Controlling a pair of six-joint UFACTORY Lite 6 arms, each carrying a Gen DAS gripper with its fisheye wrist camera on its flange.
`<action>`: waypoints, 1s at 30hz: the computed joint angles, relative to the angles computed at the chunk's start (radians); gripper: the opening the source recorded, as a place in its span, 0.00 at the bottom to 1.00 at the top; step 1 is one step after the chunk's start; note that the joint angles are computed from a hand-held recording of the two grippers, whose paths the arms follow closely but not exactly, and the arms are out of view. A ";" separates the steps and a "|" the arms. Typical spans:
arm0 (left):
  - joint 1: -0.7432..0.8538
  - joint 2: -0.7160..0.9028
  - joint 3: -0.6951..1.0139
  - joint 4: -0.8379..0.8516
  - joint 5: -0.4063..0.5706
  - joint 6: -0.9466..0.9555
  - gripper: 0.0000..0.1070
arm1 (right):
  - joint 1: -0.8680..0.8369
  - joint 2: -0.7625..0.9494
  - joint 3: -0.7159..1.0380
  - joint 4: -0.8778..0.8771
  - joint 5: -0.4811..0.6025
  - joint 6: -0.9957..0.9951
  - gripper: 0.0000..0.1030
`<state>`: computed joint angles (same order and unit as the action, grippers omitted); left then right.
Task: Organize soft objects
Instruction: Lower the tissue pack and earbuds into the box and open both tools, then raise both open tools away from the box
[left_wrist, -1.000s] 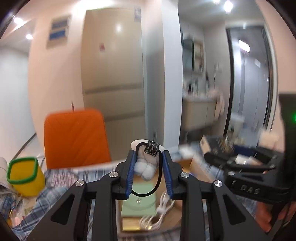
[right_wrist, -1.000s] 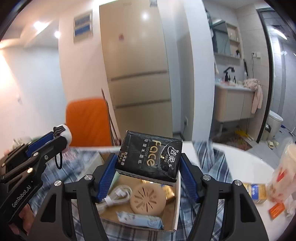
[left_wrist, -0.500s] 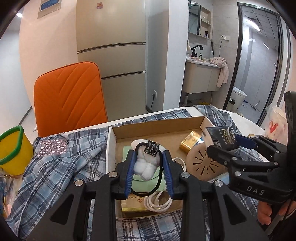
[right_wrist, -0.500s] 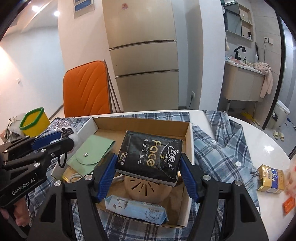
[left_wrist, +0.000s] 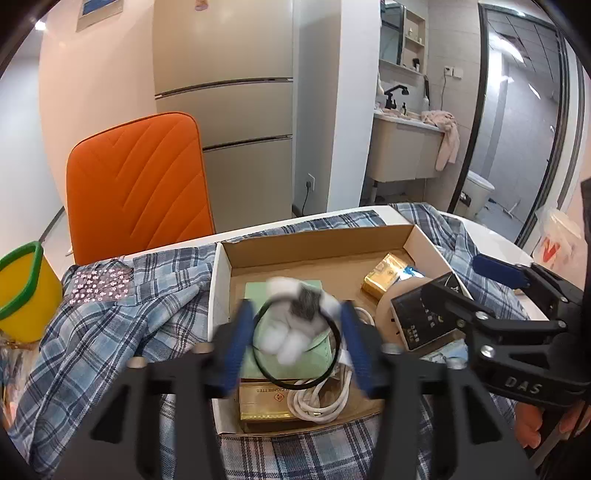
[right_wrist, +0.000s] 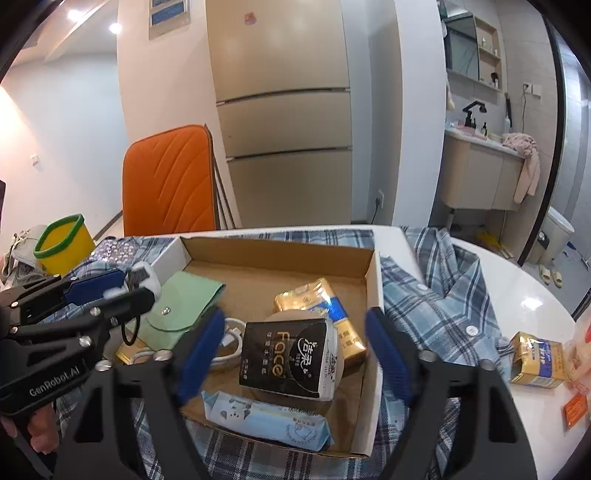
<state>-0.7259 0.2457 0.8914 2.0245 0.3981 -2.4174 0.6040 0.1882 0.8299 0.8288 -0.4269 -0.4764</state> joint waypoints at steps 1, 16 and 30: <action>-0.001 -0.005 -0.008 0.012 0.012 -0.019 0.59 | 0.004 -0.010 -0.008 0.007 -0.013 -0.006 0.83; -0.117 -0.165 -0.142 0.009 0.315 -0.067 0.95 | 0.033 -0.142 -0.101 0.044 -0.117 -0.026 0.83; -0.478 -0.534 -0.265 -0.249 0.709 0.151 0.96 | 0.365 -0.654 -0.262 0.367 -0.427 -0.420 1.00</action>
<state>-1.2040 -0.2881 0.6260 1.7759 1.1072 -2.2668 0.9695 -0.4659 0.5676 1.1956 -0.8540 -0.8966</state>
